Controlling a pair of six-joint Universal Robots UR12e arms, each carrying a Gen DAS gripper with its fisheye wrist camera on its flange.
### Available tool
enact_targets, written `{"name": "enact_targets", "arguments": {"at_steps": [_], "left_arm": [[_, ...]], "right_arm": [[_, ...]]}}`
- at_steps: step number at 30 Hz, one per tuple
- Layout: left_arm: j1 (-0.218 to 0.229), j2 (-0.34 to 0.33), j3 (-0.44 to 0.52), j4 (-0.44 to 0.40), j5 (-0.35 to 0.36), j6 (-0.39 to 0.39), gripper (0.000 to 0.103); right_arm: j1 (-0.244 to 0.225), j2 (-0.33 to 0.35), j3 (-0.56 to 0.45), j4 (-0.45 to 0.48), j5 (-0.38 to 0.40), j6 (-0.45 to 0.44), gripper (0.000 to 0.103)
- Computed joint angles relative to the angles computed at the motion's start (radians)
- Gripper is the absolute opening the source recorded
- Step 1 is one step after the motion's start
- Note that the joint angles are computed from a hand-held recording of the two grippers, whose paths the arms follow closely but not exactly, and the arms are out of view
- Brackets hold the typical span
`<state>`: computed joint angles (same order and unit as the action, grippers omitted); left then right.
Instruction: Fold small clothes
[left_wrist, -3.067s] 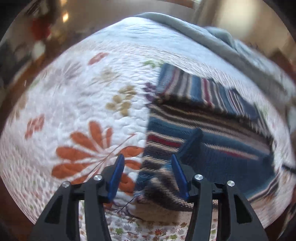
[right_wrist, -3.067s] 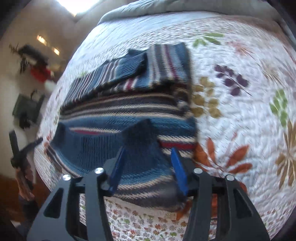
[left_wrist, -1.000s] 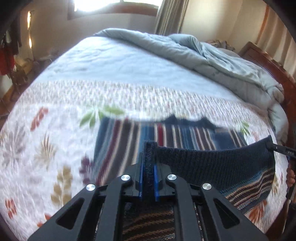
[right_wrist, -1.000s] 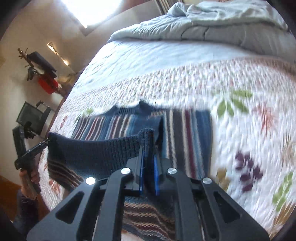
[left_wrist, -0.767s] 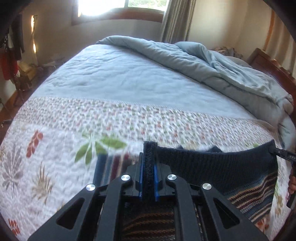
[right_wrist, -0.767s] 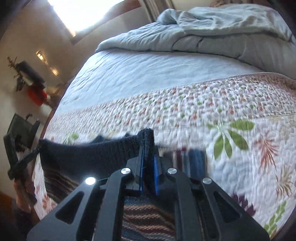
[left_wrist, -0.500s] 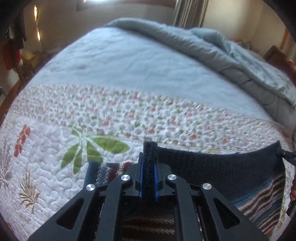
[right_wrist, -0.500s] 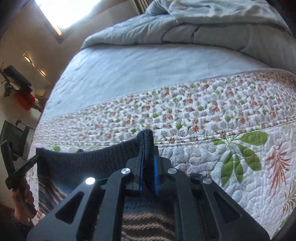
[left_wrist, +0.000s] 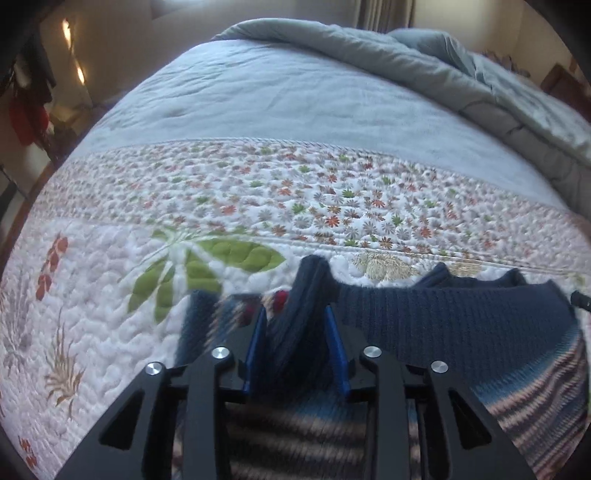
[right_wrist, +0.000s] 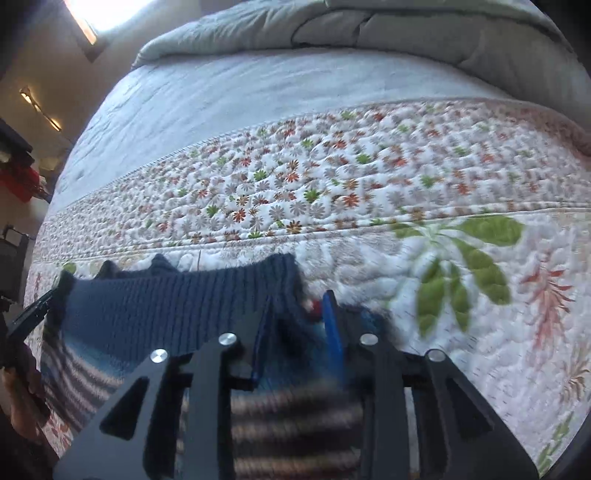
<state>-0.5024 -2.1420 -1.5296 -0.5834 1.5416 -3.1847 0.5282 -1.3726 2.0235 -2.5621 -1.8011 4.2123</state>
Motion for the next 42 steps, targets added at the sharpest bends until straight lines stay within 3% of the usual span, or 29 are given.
{"name": "enact_targets", "arguments": {"at_steps": [3,5,10,13,18,20,21,22,23,24,27,31,33,35,38,39,40,41,42], "left_arm": [[0.031,0.076,-0.092,0.021,-0.025,0.024,0.043],[0.049,0.141,-0.182,0.049,-0.004,0.058,0.05],[0.107,0.255,-0.35,0.091,-0.057,0.05,0.051],[0.127,0.289,-0.408,0.087,-0.107,0.04,0.051],[0.11,0.289,-0.431,0.095,-0.138,0.031,0.054],[0.099,0.279,-0.42,0.089,-0.118,0.03,0.058],[0.096,0.273,-0.414,0.084,-0.105,0.029,0.057],[0.093,0.271,-0.411,0.081,-0.1,0.031,0.049],[0.087,0.27,-0.408,0.084,-0.083,0.038,0.029],[0.082,0.272,-0.407,0.082,-0.063,0.045,0.021],[0.095,0.272,-0.402,0.053,-0.086,0.037,0.017],[0.117,0.264,-0.403,0.024,-0.127,0.019,0.016],[0.116,0.263,-0.409,0.034,-0.125,0.022,0.016],[0.109,0.271,-0.411,0.033,-0.112,0.035,0.018],[0.111,0.292,-0.409,0.005,-0.127,0.039,0.023],[0.116,0.298,-0.409,-0.006,-0.14,0.033,0.027],[0.124,0.304,-0.409,-0.012,-0.162,0.028,0.038],[0.131,0.308,-0.409,-0.009,-0.177,0.019,0.055],[0.13,0.308,-0.407,0.003,-0.164,0.012,0.063]], "right_arm": [[0.029,-0.079,0.057,-0.037,0.029,0.002,0.034],[0.06,-0.127,0.097,-0.058,0.055,0.004,0.041],[0.151,-0.189,0.167,-0.065,0.117,0.049,0.044],[0.185,-0.178,0.187,-0.117,0.133,0.068,0.044],[0.194,-0.144,0.196,-0.181,0.143,0.078,0.044],[0.197,-0.134,0.181,-0.162,0.134,0.057,0.033],[0.198,-0.134,0.175,-0.145,0.129,0.045,0.022],[0.2,-0.136,0.174,-0.146,0.127,0.038,0.016],[0.201,-0.126,0.167,-0.159,0.126,0.038,0.013],[0.203,-0.132,0.173,-0.177,0.126,0.035,0.012],[0.211,-0.151,0.194,-0.197,0.117,0.022,0.01],[0.211,-0.14,0.201,-0.126,0.149,0.042,0.01],[0.208,-0.126,0.216,-0.161,0.16,0.061,0.01],[0.207,-0.129,0.218,-0.177,0.16,0.063,0.012],[0.211,-0.152,0.215,-0.162,0.158,0.092,0.027],[0.213,-0.163,0.216,-0.156,0.152,0.096,0.042],[0.219,-0.174,0.212,-0.147,0.131,0.103,0.053],[0.223,-0.185,0.213,-0.141,0.114,0.112,0.056],[0.222,-0.191,0.215,-0.145,0.111,0.118,0.062]]}}
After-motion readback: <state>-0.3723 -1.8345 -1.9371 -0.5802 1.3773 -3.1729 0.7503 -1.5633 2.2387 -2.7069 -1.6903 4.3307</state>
